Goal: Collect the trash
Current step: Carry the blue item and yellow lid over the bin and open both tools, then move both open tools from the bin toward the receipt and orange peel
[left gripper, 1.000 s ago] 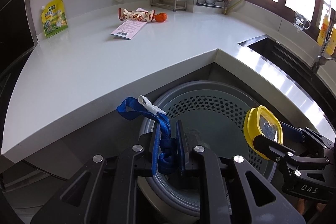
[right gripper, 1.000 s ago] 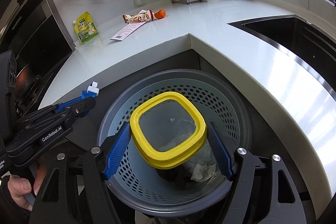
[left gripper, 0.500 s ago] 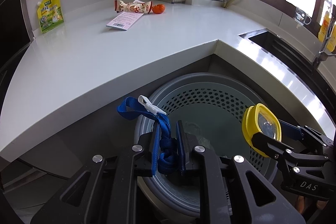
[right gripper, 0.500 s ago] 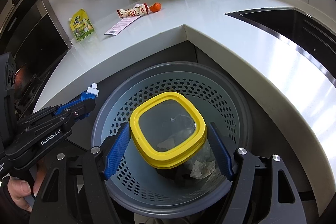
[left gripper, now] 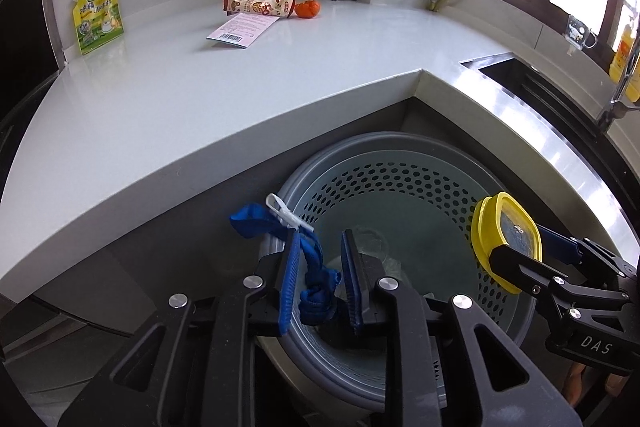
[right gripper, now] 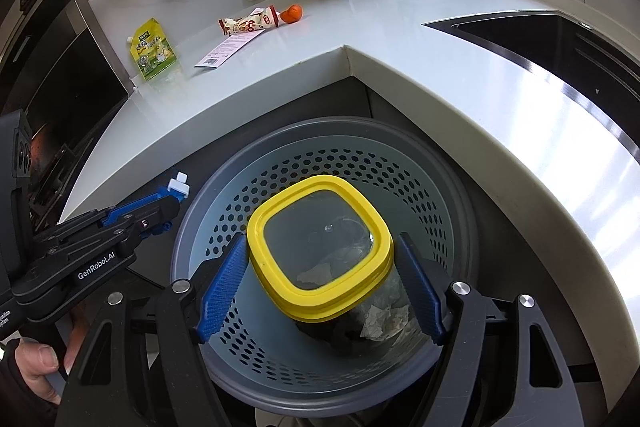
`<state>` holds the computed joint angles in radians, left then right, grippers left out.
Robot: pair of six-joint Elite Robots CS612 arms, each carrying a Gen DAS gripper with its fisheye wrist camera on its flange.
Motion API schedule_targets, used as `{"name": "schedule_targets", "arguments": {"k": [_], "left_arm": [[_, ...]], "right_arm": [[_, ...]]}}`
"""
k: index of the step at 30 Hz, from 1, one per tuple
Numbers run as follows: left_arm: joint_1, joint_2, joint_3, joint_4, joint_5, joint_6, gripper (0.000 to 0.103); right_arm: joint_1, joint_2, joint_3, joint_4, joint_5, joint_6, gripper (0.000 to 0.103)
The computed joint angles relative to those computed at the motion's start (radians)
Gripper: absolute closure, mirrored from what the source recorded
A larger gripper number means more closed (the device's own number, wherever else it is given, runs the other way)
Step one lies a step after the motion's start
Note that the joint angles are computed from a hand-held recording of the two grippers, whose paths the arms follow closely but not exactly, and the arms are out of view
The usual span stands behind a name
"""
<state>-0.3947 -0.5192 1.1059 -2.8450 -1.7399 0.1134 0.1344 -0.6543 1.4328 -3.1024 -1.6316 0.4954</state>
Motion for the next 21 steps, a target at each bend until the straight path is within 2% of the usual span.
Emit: {"name": "schedule_targets", "arguments": {"k": [2, 4, 5, 8, 21], "left_arm": [[0.002, -0.002, 0.004, -0.005, -0.002, -0.007, 0.064], [0.004, -0.004, 0.009, -0.021, -0.001, -0.020, 0.053], [0.006, -0.005, 0.011, -0.029, -0.001, -0.023, 0.051], [0.008, -0.007, 0.014, -0.034, 0.002, -0.028, 0.049], [0.008, -0.008, 0.014, -0.037, 0.003, -0.038, 0.043]], "right_arm": [[-0.001, -0.003, 0.006, -0.011, 0.001, 0.005, 0.031], [-0.003, -0.005, 0.013, -0.031, 0.004, 0.018, 0.028], [-0.004, -0.006, 0.018, -0.047, 0.006, 0.026, 0.025], [-0.006, -0.009, 0.028, -0.077, 0.007, 0.040, 0.024], [-0.003, -0.008, 0.022, -0.062, 0.001, 0.032, 0.024]]}}
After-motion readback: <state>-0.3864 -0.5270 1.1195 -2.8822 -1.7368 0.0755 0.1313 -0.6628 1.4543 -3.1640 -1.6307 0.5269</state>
